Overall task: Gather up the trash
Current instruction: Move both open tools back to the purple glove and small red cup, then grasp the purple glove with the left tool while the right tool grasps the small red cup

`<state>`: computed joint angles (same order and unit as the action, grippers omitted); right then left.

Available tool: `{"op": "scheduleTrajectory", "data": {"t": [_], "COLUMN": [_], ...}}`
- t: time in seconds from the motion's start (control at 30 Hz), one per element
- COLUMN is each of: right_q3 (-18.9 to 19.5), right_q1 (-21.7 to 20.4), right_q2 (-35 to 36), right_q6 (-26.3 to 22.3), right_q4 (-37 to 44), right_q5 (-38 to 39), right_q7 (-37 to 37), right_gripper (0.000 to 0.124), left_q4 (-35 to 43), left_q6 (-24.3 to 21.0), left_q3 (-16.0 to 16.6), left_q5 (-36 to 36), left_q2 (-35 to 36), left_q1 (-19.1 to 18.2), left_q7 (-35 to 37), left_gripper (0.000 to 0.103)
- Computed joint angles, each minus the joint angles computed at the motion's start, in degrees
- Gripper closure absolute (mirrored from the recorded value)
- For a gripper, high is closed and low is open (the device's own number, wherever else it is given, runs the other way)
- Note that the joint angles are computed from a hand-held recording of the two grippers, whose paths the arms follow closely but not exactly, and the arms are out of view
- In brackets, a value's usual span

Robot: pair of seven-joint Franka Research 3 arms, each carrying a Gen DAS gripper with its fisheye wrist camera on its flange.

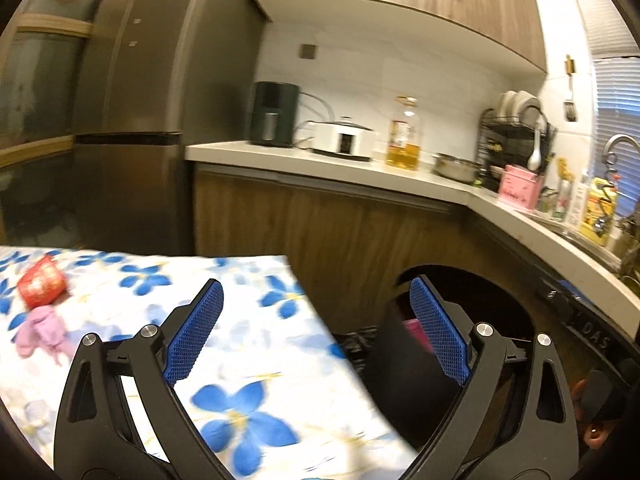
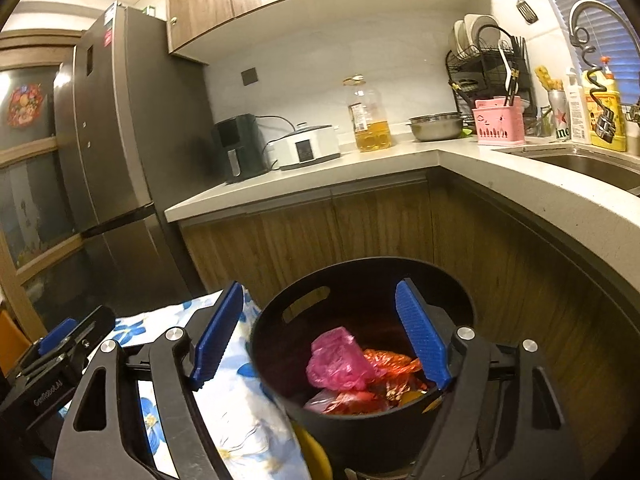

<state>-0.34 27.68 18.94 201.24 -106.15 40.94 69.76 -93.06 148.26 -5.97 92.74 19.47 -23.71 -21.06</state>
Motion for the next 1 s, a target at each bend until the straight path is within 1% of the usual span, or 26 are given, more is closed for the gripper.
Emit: {"op": "scheduleTrajectory", "data": {"t": [0.1, 0.13, 0.23, 0.37, 0.47, 0.53, 0.63, 0.73, 0.8, 0.93, 1.0], "right_q3": [1.1, 2.2, 3.0, 5.3, 6.0, 6.4, 7.1, 6.7, 6.5, 6.7, 6.4], "right_q1": [-0.1, -0.7, -0.3, -0.8, -0.2, 0.2, 0.5, 1.9, 2.6, 3.4, 4.0], "right_q2": [-0.2, -0.4, -0.4, -0.2, 0.2, 0.7, 1.6, 2.5, 3.3, 4.5, 5.3], "right_q6": [0.5, 0.9, 1.1, 1.6, 1.3, 0.9, -0.1, -0.8, -1.3, -1.9, -2.6], "right_q4": [-0.7, -1.1, -1.4, -2.0, -1.8, -1.3, -0.1, 1.1, 2.4, 4.3, 5.6], "right_q5": [-0.7, -1.8, -2.5, -6.0, -8.0, -9.2, -11.1, -12.0, -12.6, -13.6, -13.9], "right_q7": [0.8, 1.7, 2.7, 5.1, 6.1, 6.8, 8.0, 8.3, 8.4, 9.1, 9.3], "right_gripper": [0.047, 0.047, 0.047, 0.047, 0.047, 0.047, 0.047, 0.047, 0.047, 0.047, 0.047], "left_q4": [-5.3, -7.4, -11.9, -18.2, -22.2, -24.8, -27.0, -28.3, -28.7, -28.2, -27.7], "left_q6": [-2.9, -4.1, -7.7, -12.5, -16.9, -18.5, -19.0, -19.1, -16.7, -14.2, -12.7], "left_q3": [0.1, -0.1, -1.2, -2.5, -3.2, -3.5, -3.7, -3.5, -3.0, -2.5, -2.3], "left_q5": [-0.7, -1.0, -2.2, -4.6, -6.3, -7.3, -9.2, -10.1, -10.9, -12.8, -13.9], "left_q2": [-3.5, -4.9, -8.1, -12.3, -14.8, -16.5, -18.0, -18.6, -18.8, -18.1, -17.4], "left_q1": [0.6, 1.0, 2.4, 5.0, 6.9, 8.4, 10.7, 12.7, 14.3, 16.3, 16.9], "left_q7": [-1.9, -2.6, -4.2, -5.0, -5.0, -6.3, -6.4, -5.3, -4.4, -1.6, -0.3], "left_gripper": [0.01, 0.01, 0.01, 0.01, 0.01, 0.01, 0.01, 0.01, 0.01, 0.011, 0.013]}}
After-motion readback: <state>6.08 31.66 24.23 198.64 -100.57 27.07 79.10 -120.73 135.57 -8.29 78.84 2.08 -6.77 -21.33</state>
